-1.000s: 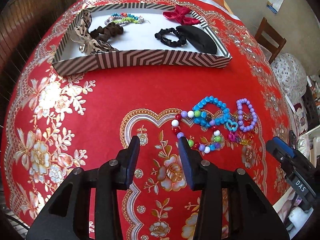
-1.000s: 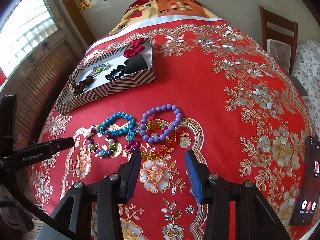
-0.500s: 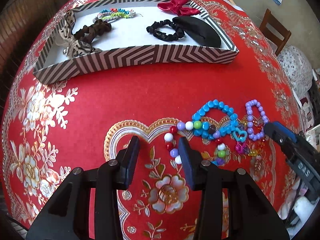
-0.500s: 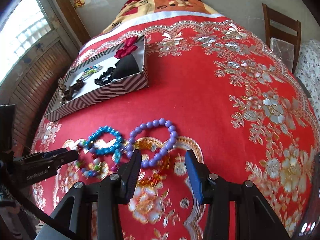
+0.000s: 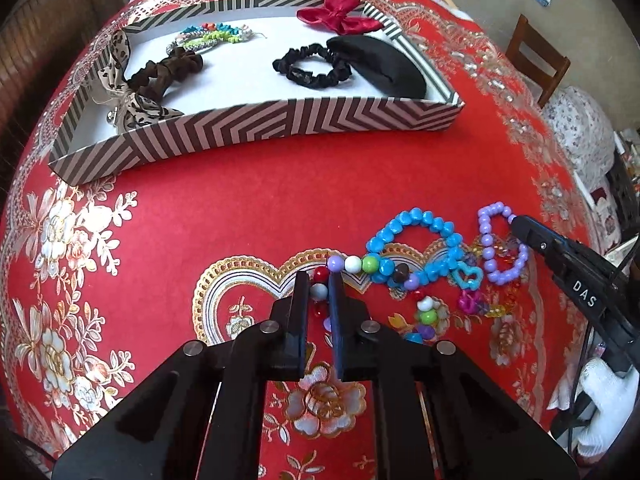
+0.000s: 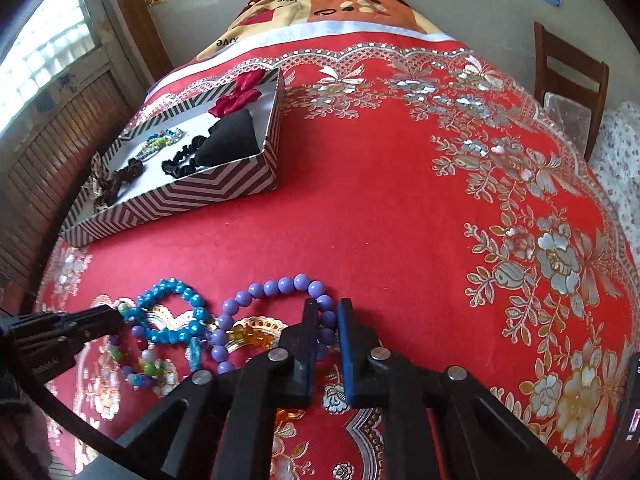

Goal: Organize jewelry
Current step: 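Grasp the purple bead bracelet with the right gripper while the left grasps the multicolor bead bracelet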

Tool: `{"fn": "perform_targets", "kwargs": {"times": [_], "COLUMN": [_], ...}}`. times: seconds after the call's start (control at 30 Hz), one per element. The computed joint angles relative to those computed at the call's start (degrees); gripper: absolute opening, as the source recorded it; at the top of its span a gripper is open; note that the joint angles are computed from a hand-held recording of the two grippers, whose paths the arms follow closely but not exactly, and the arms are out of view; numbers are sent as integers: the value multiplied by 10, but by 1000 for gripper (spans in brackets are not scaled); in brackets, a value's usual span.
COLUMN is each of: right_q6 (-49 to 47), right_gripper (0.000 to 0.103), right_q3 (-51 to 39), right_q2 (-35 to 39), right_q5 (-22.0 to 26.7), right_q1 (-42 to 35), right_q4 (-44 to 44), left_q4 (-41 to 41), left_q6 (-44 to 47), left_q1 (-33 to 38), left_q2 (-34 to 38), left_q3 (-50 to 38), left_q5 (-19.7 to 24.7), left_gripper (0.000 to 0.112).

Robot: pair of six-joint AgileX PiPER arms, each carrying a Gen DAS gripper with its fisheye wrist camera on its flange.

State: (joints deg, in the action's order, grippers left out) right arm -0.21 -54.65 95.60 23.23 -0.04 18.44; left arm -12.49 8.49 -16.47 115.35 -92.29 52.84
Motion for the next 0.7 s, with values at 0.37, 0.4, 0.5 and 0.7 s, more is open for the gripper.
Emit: {"fn": "perform_targets", "kwargs": {"times": [0.37,0.4,0.5,0.7], "right_q6": [-104,-105,-96,-92], "right_gripper": [9,9,9,9], "right_q3": [-8,-10,-20,-48], "right_q2": [-85,-88,-104,-122], "right_q5": [44,46,56,72], "right_q1": [-21,-20,-17,-16], "right_q4": [107,108,97,92], "left_q4": [-48,-52,-57,-55], "left_q6": [45,47,52,50], "left_q1": [36,40,50,72], "left_q2": [-52,-55,-58,-51], "left_q3": [-14,-17,-34,-92], "left_q5": [31,34,46,69], "left_gripper": [8,8,8,8]}}
